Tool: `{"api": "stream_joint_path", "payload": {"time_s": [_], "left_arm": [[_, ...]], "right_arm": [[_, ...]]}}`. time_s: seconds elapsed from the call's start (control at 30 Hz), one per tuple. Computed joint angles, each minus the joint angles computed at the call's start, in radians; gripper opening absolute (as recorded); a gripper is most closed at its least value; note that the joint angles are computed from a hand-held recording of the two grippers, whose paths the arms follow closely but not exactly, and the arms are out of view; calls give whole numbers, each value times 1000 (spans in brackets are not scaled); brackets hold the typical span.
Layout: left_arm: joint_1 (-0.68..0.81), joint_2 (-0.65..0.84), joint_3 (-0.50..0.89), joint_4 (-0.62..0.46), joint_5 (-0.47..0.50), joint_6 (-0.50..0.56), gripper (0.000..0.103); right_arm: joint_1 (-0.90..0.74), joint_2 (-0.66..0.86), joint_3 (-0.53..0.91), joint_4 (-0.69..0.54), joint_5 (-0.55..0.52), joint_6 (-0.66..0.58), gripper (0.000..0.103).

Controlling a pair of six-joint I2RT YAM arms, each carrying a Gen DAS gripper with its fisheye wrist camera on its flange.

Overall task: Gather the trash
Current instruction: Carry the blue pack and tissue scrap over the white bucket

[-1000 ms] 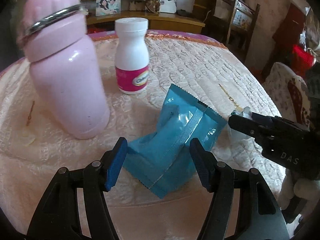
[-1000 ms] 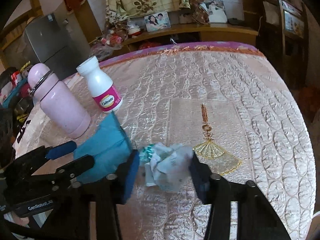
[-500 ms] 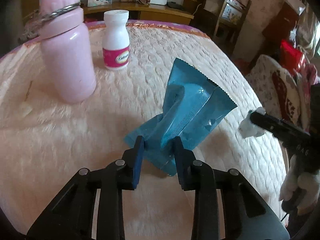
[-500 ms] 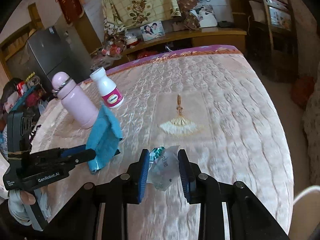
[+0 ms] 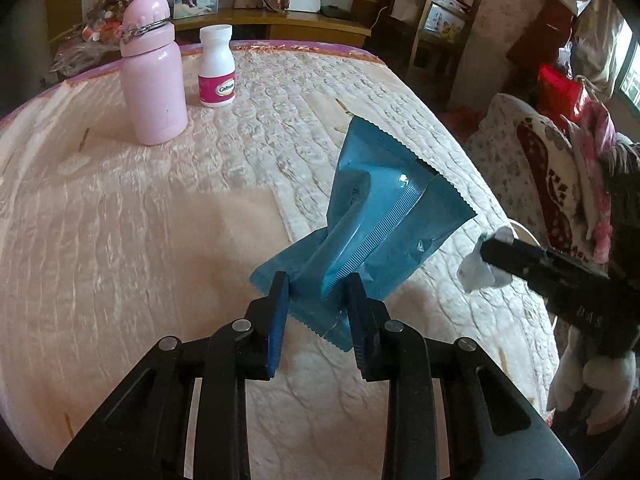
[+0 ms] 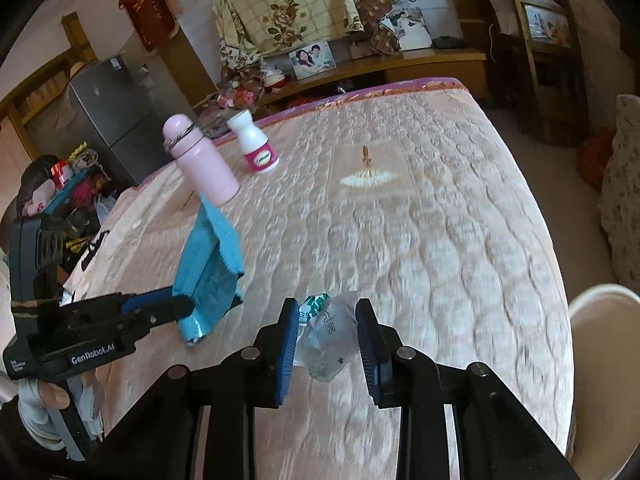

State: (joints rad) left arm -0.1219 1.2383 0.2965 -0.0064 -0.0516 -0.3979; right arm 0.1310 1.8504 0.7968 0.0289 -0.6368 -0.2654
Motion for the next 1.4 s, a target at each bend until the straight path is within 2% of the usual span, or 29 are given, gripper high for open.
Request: {"api": "stream_joint_path", "payload": {"time_s": [0.3, 0.7, 1.07, 1.4], "left_arm": [[-171, -114, -31, -80, -117, -141, 26], [-351, -124, -35, -97, -202, -272, 26], [-481, -1, 48, -56, -238, -332, 26], [-565, 250, 234, 17, -210, -338, 26]], "right_arm": [[-84, -108, -133, -32, -25, -92, 28], [-179, -205, -223, -80, -60, -178, 28], [-318, -214, -199, -161, -87, -275, 28], [-515, -135, -72, -265, -101, -401, 28]]}}
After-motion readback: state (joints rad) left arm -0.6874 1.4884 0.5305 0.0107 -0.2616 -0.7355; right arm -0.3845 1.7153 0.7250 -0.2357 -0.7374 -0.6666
